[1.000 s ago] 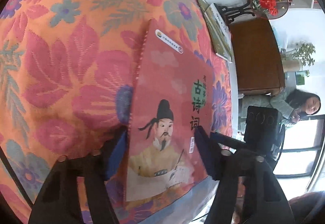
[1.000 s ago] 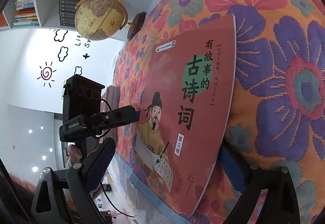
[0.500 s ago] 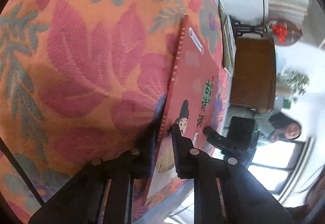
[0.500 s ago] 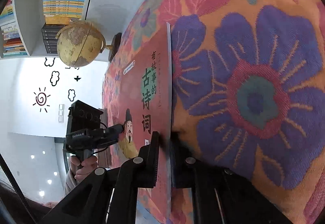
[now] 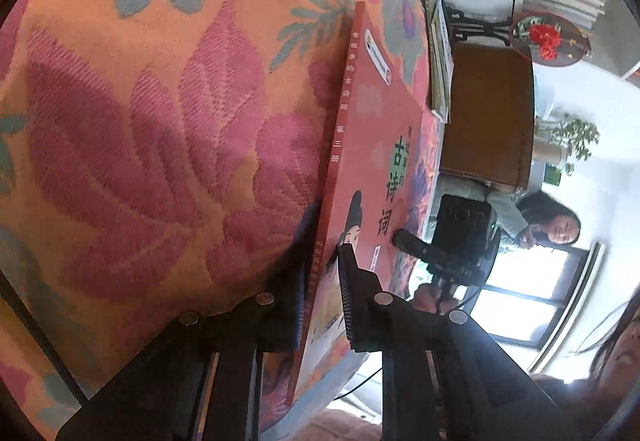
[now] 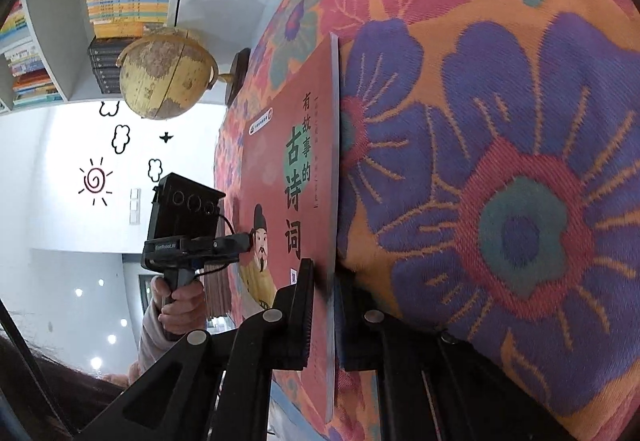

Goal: Organize books
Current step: 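Lift the pink book upright with the right gripper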

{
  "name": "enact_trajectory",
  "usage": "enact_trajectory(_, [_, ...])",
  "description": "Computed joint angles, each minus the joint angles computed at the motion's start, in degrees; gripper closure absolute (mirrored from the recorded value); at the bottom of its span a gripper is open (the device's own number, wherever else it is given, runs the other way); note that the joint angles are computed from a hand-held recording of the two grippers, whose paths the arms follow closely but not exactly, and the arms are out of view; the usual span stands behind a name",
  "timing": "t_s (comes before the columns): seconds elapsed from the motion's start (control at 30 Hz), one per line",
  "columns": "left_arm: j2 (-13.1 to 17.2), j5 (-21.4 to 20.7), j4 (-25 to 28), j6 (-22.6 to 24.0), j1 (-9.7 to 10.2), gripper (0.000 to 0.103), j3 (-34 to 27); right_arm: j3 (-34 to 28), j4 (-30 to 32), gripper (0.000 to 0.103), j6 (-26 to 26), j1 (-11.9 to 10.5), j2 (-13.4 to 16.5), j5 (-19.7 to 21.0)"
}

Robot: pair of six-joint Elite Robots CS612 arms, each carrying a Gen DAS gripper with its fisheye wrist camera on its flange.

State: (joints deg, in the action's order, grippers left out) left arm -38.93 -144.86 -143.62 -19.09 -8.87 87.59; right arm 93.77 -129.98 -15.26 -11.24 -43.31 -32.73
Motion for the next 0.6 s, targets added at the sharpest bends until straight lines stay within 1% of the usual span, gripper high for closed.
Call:
enact_trajectory(0.1, [-0.8, 2.74, 0.85, 1.03, -0.64, 0.087, -0.03, -0.58, 1.0, 0.098, -0.52, 0.19, 0.1, -0.52])
enact_trajectory(0.2, [-1.59, 5.99, 1.02, 1.02, -1.28, 0.085, 0.11, -0.68, 0.38, 0.097, 0.76, 0.41, 0.05, -1.2])
enact_trajectory(0.27, [-2.64, 10.12, 1.73, 3.09, -2.04, 0.085, 0.37, -0.7, -0.17, 0.097, 1.59, 0.59, -0.06, -1.8])
enact_trajectory(0.3, [-3.52, 13.81, 2.29, 5.79, -2.81, 0.085, 0.55, -0.58, -0.9, 0.097, 2.1, 0.74, -0.23, -2.5])
enact_trajectory(0.33, [-4.18, 16.68, 2.54, 7.4, -3.49, 0.084, 0.72, -0.53, -1.5, 0.096, 2.35, 0.93, -0.41, -3.15])
enact_trajectory(0.37, [-4.86, 19.65, 2.53, 8.12, -4.23, 0.083, 1.01, -0.25, -2.82, 0.096, 2.37, 1.24, -0.81, -4.56])
enact_trajectory(0.4, [-5.15, 20.95, 2.54, 8.08, -4.57, 0.083, 1.13, 0.04, -4.43, 0.095, 2.12, 1.74, -1.38, -6.8])
enact_trajectory(0.47, [-5.47, 22.57, 2.21, 7.57, -4.94, 0.083, 1.38, 0.36, -6.86, 0.093, 1.56, 2.89, -2.45, -11.62])
enact_trajectory(0.53, [-5.79, 23.72, 1.12, 6.71, -5.27, 0.082, 1.89, 0.51, -8.25, 0.09, 1.67, 3.61, -2.98, -14.55])
enact_trajectory(0.6, [-6.21, 25.33, -0.31, 6.55, -5.71, 0.082, 2.59, 0.75, -9.58, 0.089, 2.59, 4.08, -3.3, -16.46])
